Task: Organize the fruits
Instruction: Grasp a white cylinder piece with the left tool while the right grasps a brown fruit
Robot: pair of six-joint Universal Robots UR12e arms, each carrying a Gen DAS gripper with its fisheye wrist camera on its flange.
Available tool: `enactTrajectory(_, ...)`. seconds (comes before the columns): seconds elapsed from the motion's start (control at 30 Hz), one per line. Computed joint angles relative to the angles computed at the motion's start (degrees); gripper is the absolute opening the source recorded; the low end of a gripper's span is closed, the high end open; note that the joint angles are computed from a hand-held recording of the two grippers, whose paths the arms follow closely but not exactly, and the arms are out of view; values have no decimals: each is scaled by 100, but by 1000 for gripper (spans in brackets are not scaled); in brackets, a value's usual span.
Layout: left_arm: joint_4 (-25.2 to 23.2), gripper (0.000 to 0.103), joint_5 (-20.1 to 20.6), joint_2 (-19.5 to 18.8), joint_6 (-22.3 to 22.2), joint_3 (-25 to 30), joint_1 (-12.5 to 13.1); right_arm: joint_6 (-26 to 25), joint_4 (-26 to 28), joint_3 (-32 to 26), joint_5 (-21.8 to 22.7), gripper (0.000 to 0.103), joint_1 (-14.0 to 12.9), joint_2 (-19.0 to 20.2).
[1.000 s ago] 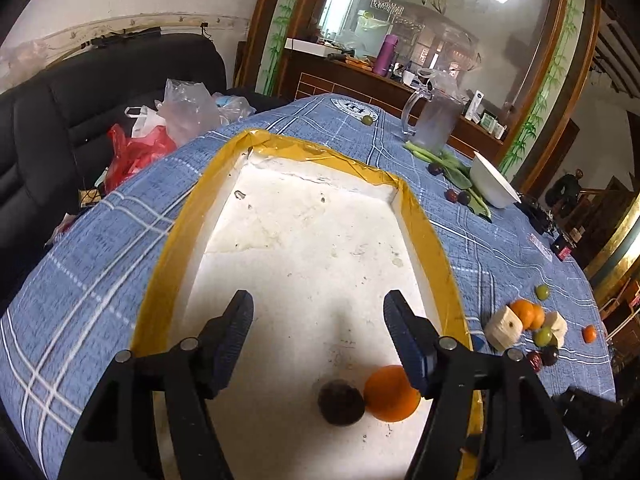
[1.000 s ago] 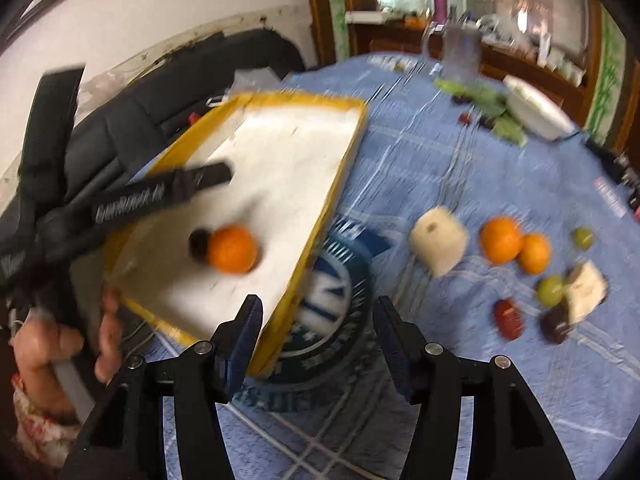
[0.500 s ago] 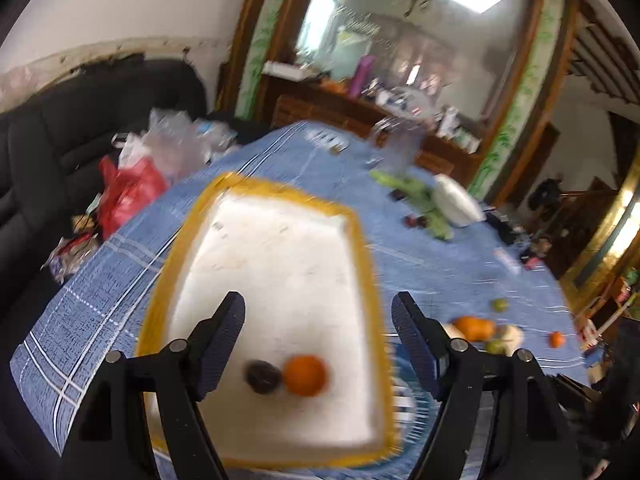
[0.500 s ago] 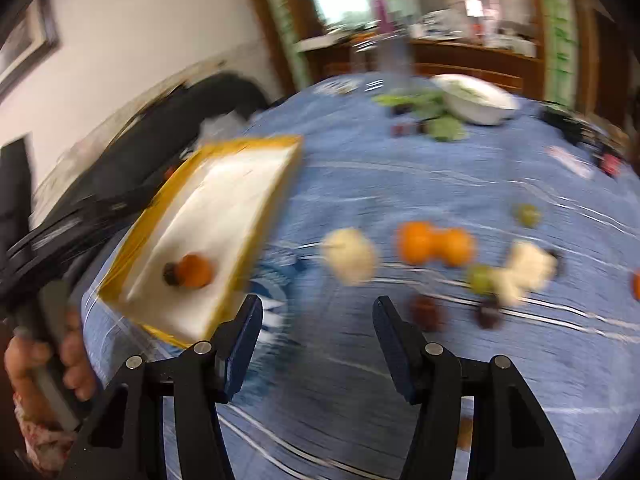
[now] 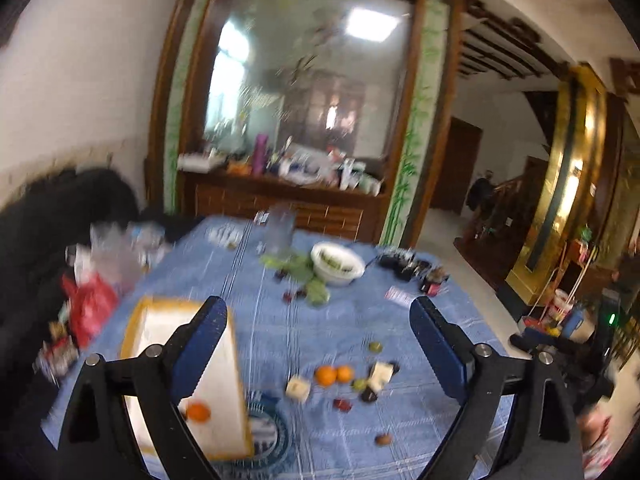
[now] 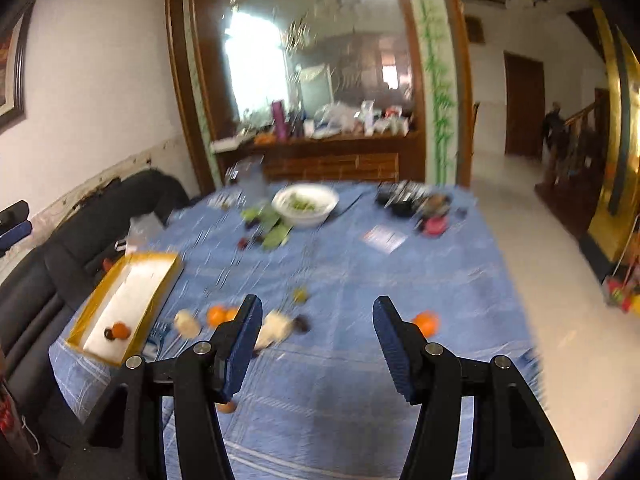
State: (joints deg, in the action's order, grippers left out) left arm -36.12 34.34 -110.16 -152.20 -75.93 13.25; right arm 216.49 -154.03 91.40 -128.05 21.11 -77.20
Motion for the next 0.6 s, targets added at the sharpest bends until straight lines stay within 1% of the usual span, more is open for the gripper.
enactTrajectory(0.07,228,98,-35,-17,-4,130,-96,-80,94,-66,95,69,-140,-163)
enactTrajectory(0.13,611,100,-1,-98,-249,213,-193,-4,198,-157,164,71,-235,-219)
enactTrajectory(0.17,775,102,27,-162,-388,246,-247,39,174,-178,257,74,-264,-211)
enactTrajectory(0.2,865,103,57,-221,-469,256,-295,115,-10,-121,460,76,-304,-190)
enactTrajectory(0.23,830,103,111,-285,-456,264,-349,171,-128,-58,616,77,-325,-163)
enactTrajectory(0.27,589,103,207,-349,-294,276,-415,220,-204,-16,835,77,-349,-102)
enactTrajectory(0.3,228,103,334,-401,-72,315,-475,228,-243,12,1124,77,-383,-11)
enactTrajectory(0.33,-299,103,565,-483,252,388,-556,216,-244,17,1380,77,-412,91)
enactTrajectory(0.37,-738,103,811,-586,509,492,-625,225,-200,2,1579,77,-438,189)
enactTrajectory(0.4,-1100,103,1089,-710,694,590,-689,272,-95,-43,1886,77,-472,347)
enactTrajectory(0.43,-1295,103,1280,-800,771,657,-720,300,-54,-67,2101,77,-490,441)
enactTrajectory(0.47,-1465,102,1485,-918,808,736,-749,335,-19,-122,2419,77,-514,580)
enactTrajectory(0.5,-1573,101,1598,-1012,814,789,-749,342,11,-177,2636,75,-528,693)
enactTrajectory(0.53,-1678,93,1687,-1086,774,827,-742,317,64,-234,2760,73,-518,783)
enactTrajectory(0.57,-1839,86,1709,-1152,754,877,-730,221,200,-340,2857,69,-487,903)
enactTrajectory(0.6,-2120,85,1671,-1237,781,982,-714,126,340,-438,2879,67,-454,996)
